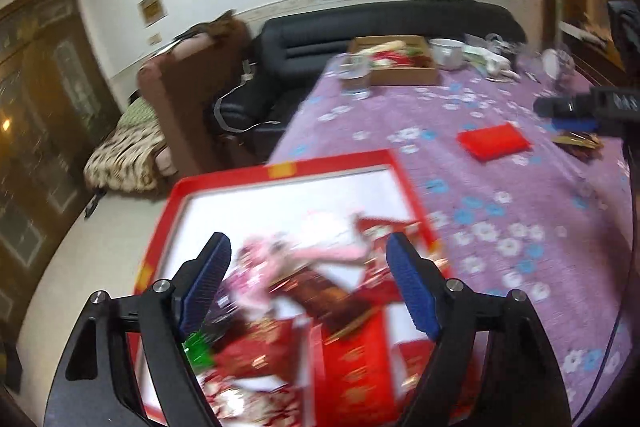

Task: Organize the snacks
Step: 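Grasp the large red packet with the left tool while the right tool grasps the gold snack bag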

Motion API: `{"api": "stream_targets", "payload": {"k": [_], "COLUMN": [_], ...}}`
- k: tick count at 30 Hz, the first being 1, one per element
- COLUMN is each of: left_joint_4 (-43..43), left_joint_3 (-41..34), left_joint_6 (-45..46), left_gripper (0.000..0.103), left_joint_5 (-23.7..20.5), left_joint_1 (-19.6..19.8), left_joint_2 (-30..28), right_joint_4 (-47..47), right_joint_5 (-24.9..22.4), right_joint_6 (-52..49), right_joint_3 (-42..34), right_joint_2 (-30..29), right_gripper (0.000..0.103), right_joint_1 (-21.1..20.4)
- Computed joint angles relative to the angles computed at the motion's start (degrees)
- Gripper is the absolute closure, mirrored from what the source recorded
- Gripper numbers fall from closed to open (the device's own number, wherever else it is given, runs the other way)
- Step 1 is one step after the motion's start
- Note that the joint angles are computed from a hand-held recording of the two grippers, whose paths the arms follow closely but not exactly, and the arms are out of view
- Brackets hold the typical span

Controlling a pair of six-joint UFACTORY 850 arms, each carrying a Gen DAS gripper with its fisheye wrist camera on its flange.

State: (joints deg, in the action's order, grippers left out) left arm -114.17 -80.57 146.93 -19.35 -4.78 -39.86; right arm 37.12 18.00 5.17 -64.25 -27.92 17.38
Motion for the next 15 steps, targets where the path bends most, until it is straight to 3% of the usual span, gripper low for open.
{"api": "stream_targets", "payload": {"k": [4,9,12,15], "left_joint_4": [16.70,29.42,35.84,35.88], "left_joint_3": [-3.06,-8.40,-12.49,-14.93], "left_joint_6": [-16.28,-30.76,-38.72,-37.80], "left_gripper": [0.022,0.020,0.020,0.020], "left_joint_5": [-0.73,-1.12,1.11,3.11], "left_joint_1": [-2.96,-7.72,-11.23,-14.02], "left_joint_2": [-0.66,-3.98,-7.28,-9.45], "right_joint_4": [1.46,-6.94,-7.68,-5.24], "right_joint_5": [6.51,13.82,13.25,9.29], "right_joint_6": [6.32,26.97,31.39,30.02], "right_joint_3": [9.99,20.78,22.08,20.63], "right_joint_2": [6.15,10.84,11.01,9.53], "right_gripper": [0.032,0.028,0.028,0.027], "right_joint_1": [-4.89,-11.54,-13.57,-14.30]}}
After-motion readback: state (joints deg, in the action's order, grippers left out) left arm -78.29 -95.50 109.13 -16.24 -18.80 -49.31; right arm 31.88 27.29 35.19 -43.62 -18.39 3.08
